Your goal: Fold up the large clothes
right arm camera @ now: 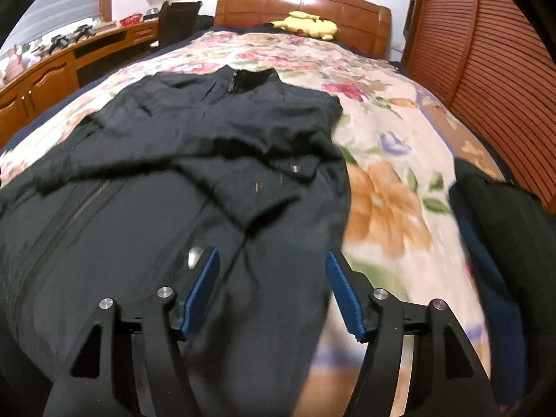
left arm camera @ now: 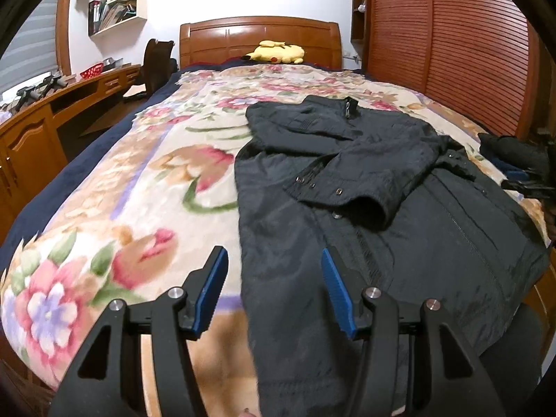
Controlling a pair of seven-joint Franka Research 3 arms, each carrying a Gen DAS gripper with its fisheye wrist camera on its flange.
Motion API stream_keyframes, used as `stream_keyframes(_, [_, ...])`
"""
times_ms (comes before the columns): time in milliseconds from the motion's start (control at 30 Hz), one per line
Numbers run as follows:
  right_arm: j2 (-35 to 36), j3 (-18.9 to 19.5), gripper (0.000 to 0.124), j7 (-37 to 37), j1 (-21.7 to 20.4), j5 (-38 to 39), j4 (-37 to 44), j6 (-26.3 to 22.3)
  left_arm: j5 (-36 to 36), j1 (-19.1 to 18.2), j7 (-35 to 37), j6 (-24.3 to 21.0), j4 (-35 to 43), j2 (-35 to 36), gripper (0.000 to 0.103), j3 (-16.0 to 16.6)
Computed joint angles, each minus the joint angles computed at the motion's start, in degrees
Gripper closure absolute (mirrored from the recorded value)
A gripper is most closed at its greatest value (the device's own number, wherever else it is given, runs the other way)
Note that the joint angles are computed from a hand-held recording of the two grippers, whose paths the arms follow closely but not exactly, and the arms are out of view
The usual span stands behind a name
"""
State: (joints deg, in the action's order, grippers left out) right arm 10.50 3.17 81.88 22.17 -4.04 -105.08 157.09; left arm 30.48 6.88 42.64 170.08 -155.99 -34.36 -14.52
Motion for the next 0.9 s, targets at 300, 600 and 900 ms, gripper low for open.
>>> stream_keyframes(300, [-8.3, 0.8, 0.059, 0.8, -1.9, 0.0, -11.9, 2.8, -1.4, -2.3, 0.5, -2.8, -3.6, -4.0, 0.048, 1.1])
stream_keyframes(600, [-13.1, 2.6, 0.059, -0.3, -3.2, 1.4, -18.6, 4.8, -2.7, -3.7, 0.4, -4.6, -6.3, -6.0, 0.048, 1.3])
stream_keyframes(900, [-16.2, 3.7, 0.059, 1.7, -4.4, -0.8, -24.0, 6.8, -4.0, -4.3, -0.6, -2.9, -9.3, -8.6, 0.048, 1.3])
